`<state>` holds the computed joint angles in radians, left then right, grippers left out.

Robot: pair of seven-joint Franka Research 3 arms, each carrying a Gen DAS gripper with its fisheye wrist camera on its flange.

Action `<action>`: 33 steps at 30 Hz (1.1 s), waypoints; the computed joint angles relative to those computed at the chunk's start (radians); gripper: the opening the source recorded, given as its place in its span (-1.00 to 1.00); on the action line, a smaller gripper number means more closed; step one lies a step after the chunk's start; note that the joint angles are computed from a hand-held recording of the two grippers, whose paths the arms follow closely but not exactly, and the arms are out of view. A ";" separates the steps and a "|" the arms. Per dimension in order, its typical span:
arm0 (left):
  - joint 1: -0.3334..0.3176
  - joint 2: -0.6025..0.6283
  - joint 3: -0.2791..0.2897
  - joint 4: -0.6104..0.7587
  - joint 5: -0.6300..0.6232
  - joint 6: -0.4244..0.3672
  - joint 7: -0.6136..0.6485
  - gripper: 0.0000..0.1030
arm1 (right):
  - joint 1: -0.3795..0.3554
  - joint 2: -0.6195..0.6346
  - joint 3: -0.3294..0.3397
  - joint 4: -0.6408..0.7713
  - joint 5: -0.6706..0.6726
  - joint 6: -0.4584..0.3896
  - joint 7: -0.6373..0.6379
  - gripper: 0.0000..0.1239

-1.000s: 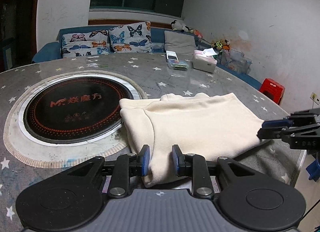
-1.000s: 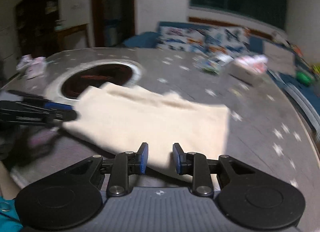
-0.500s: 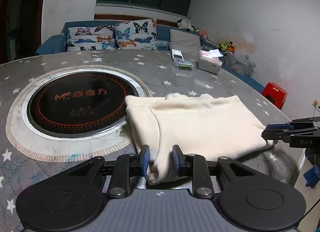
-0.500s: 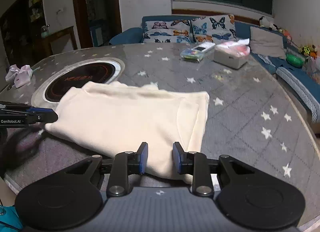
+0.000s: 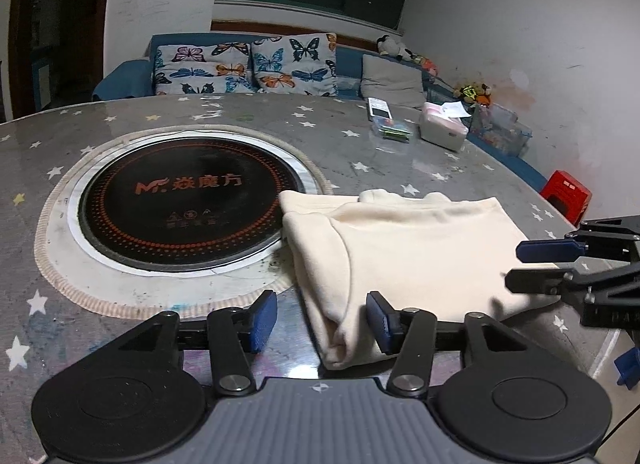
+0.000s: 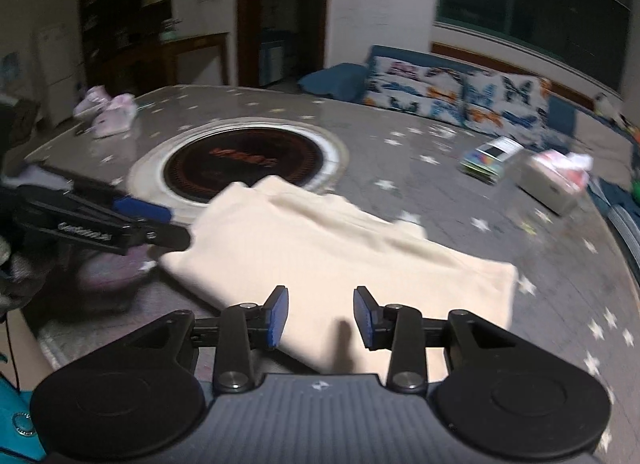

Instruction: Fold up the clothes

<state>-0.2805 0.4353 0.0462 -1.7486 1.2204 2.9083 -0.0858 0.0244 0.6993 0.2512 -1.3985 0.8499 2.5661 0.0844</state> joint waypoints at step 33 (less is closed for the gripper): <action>0.083 -0.074 -0.039 -0.077 0.149 -0.026 -0.288 0.57 | 0.107 -0.056 0.027 -0.126 -0.050 -0.001 -0.348 -0.23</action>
<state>-0.1978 0.3610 0.0074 -1.8252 1.3697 2.8819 -0.3735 0.1309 0.6437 0.2785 -1.5244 0.8002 2.5655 -0.2636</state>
